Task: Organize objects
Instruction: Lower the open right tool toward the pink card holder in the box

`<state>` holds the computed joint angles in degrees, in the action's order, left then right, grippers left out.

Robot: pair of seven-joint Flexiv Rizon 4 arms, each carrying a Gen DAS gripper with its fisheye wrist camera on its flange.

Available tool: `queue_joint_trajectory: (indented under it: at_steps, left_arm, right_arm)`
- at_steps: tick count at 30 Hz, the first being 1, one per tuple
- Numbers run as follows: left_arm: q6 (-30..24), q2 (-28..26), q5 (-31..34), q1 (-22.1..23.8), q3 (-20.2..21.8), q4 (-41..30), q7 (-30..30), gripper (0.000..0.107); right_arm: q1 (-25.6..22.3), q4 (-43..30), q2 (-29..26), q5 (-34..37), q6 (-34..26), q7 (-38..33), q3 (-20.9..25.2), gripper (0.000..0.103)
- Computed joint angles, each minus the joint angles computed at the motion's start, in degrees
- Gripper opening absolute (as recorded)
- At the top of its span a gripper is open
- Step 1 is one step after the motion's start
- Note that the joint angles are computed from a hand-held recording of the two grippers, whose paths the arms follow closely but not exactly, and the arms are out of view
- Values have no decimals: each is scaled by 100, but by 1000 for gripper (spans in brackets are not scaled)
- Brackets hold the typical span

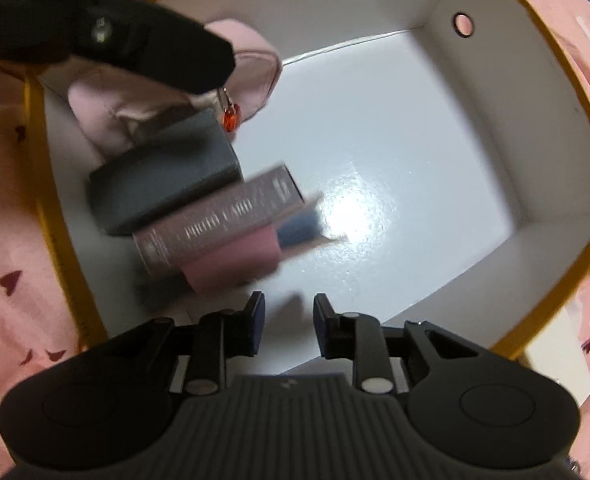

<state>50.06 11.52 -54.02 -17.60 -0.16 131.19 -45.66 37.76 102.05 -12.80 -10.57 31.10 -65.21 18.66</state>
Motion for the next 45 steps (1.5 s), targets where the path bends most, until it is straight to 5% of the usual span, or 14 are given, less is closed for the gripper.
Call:
queue_joint_trajectory:
  at_steps: [26,36,45]
  left_arm:
    - [-66,42,341,0,15,-5,8,30]
    - [-131,53,328,0,19,0,1,30]
    - [-182,48,316,35,36,-15,-8,30]
  right_arm:
    - [-187,261,73,-134,406,42,-86,27]
    - [-487,304,100,609,1303,45,-93,25]
    - [-451,-27,-282,306,914,207,-245,19]
